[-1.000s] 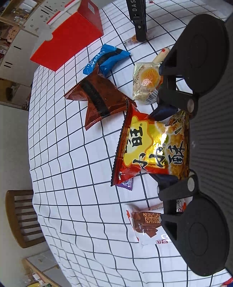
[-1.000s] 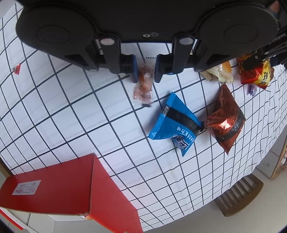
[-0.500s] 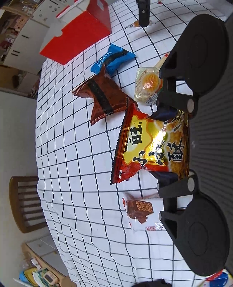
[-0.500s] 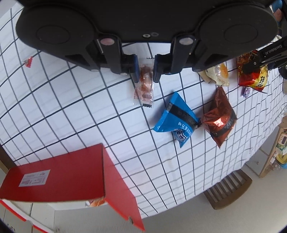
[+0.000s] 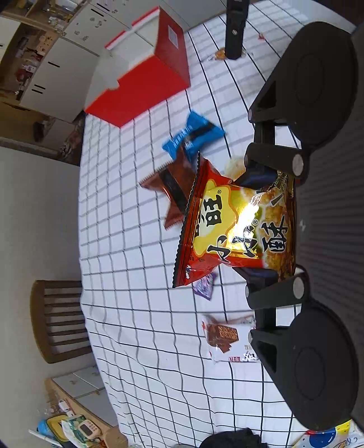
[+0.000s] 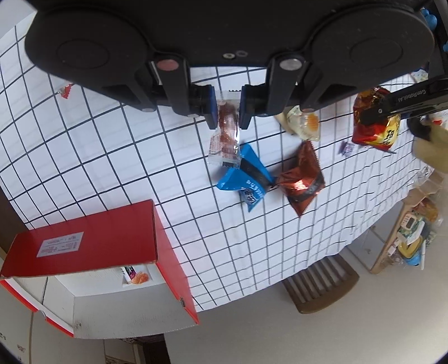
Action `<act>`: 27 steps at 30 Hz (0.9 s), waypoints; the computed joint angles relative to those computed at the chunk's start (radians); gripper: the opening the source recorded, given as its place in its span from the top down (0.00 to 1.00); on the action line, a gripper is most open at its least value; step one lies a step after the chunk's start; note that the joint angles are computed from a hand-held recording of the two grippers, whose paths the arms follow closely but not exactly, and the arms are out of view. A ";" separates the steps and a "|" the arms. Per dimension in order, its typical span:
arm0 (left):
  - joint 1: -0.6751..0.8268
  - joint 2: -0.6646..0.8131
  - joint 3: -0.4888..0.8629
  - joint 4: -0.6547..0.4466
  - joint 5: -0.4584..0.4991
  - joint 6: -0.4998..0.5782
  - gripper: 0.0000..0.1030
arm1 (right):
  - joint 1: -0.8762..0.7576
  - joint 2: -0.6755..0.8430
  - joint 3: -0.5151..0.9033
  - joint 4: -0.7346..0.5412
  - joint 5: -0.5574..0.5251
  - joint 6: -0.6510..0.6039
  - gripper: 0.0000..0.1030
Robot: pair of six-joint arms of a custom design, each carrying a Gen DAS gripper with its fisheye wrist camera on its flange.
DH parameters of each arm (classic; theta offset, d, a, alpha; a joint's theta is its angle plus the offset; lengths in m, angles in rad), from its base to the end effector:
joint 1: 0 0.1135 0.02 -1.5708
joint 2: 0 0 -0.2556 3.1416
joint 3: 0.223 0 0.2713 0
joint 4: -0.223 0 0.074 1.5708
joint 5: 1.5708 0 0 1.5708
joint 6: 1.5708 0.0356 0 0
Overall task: Organize snacks
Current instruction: 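Carry the chip bag with the left tool while the right tool carries the sausage packet over the box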
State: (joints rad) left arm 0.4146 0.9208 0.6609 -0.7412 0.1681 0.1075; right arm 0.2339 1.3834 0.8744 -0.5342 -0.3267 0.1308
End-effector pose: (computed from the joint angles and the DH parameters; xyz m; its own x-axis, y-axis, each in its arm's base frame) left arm 0.1811 0.0732 0.2151 -0.8000 -0.2365 -0.5514 -0.2300 0.9697 -0.0822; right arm 0.2764 0.0776 0.1950 -0.8824 -0.0833 -0.4630 -0.2638 0.9024 0.3406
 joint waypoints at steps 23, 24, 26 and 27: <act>-0.593 0.116 0.257 -0.019 -0.281 -0.497 0.49 | -0.213 -0.060 0.193 -0.217 -0.138 -0.357 0.87; -0.617 0.139 0.274 -0.011 -0.296 -0.515 0.49 | -0.225 -0.052 0.205 -0.222 -0.141 -0.373 0.87; -0.658 0.181 0.304 0.003 -0.315 -0.539 0.49 | -0.253 -0.031 0.233 -0.232 -0.153 -0.407 0.87; -0.678 0.202 0.318 0.011 -0.326 -0.551 0.49 | -0.266 -0.021 0.246 -0.237 -0.159 -0.422 0.87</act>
State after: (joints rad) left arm -0.2638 1.1229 0.9793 -0.7305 -0.1580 -0.4436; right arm -0.0317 1.3626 1.1201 -0.7712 -0.4859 -0.2912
